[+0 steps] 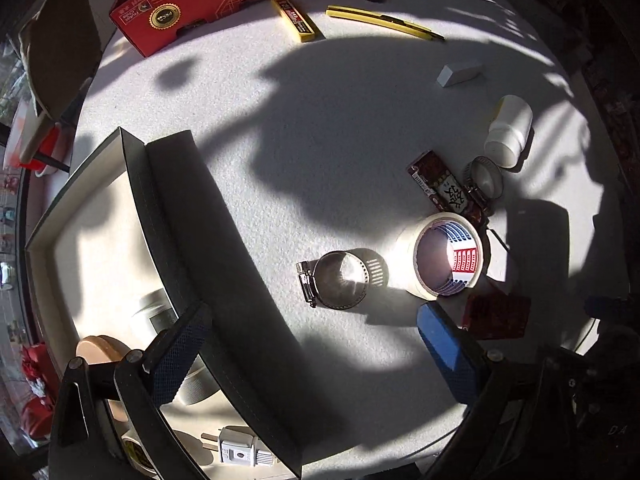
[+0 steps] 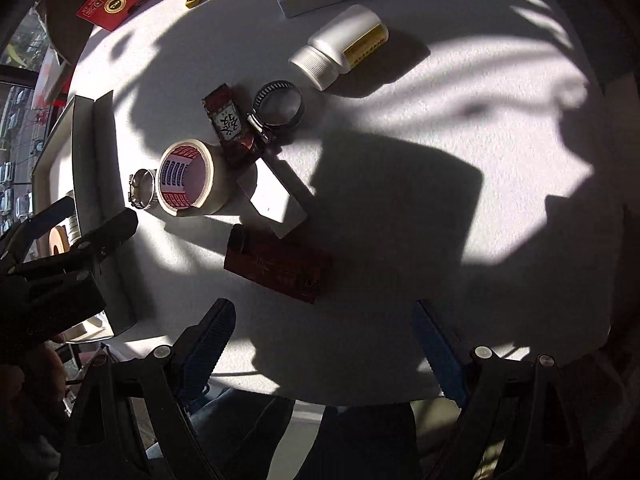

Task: Organize rigid objects
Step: 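Move both tools back over the table toward the hose clamp and red box, then grasp the metal hose clamp with the left tool while the right tool grasps the red box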

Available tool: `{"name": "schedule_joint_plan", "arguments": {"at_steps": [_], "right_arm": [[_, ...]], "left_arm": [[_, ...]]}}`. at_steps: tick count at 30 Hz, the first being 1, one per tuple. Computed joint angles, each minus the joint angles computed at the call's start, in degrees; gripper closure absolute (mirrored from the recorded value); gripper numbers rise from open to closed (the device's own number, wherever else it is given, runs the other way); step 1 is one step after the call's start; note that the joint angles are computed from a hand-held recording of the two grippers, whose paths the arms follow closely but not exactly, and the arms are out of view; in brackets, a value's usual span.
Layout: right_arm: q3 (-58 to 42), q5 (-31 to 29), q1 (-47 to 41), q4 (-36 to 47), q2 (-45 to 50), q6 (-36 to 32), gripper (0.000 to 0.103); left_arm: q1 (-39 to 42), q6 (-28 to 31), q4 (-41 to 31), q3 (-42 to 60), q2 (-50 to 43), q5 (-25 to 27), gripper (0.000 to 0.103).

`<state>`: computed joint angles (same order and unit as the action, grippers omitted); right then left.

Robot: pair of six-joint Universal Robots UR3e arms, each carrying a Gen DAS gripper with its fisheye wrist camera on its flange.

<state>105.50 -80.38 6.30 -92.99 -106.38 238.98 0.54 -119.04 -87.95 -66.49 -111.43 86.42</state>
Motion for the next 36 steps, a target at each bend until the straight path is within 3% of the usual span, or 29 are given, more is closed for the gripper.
{"name": "schedule_joint_plan", "arguments": {"at_steps": [5, 12, 19, 23, 28, 31, 34, 36], "right_arm": [[3.28, 0.46, -0.44, -3.84, -0.29, -0.84, 0.013], [4.10, 3.51, 0.57, -13.85, 7.36, 3.47, 0.013], [1.68, 1.79, 2.00, -18.92, 14.35, 12.79, 0.012], [-1.62, -1.53, 4.45, -17.89, 17.13, 17.53, 0.012], [-7.73, -2.73, 6.72, -14.33, 21.47, 17.11, 0.012], [-17.39, -4.43, 9.69, -6.40, 28.53, 14.44, 0.013], [-20.51, -6.52, 10.97, -4.20, 29.60, 13.27, 0.028], [-19.92, -7.60, 10.59, -1.22, 27.96, 12.91, 0.030]], "left_arm": [[-2.16, -1.11, 6.57, -4.15, -1.09, 3.03, 0.000], [-3.57, -2.51, 10.63, -4.51, -3.83, 5.20, 0.000], [-1.47, -4.16, 3.59, 5.55, -10.79, 2.09, 0.000], [-0.80, -4.74, 0.34, 10.81, -13.96, 1.67, 0.000], [-0.34, -3.72, 1.40, 10.14, -13.92, 0.87, 0.000], [0.44, -3.02, 1.01, 9.50, -12.94, 0.89, 0.000], [0.21, -3.48, 0.07, 10.81, -13.67, 1.57, 0.000], [-0.16, -4.42, 0.11, 10.73, -13.68, 1.70, 0.000]]}}
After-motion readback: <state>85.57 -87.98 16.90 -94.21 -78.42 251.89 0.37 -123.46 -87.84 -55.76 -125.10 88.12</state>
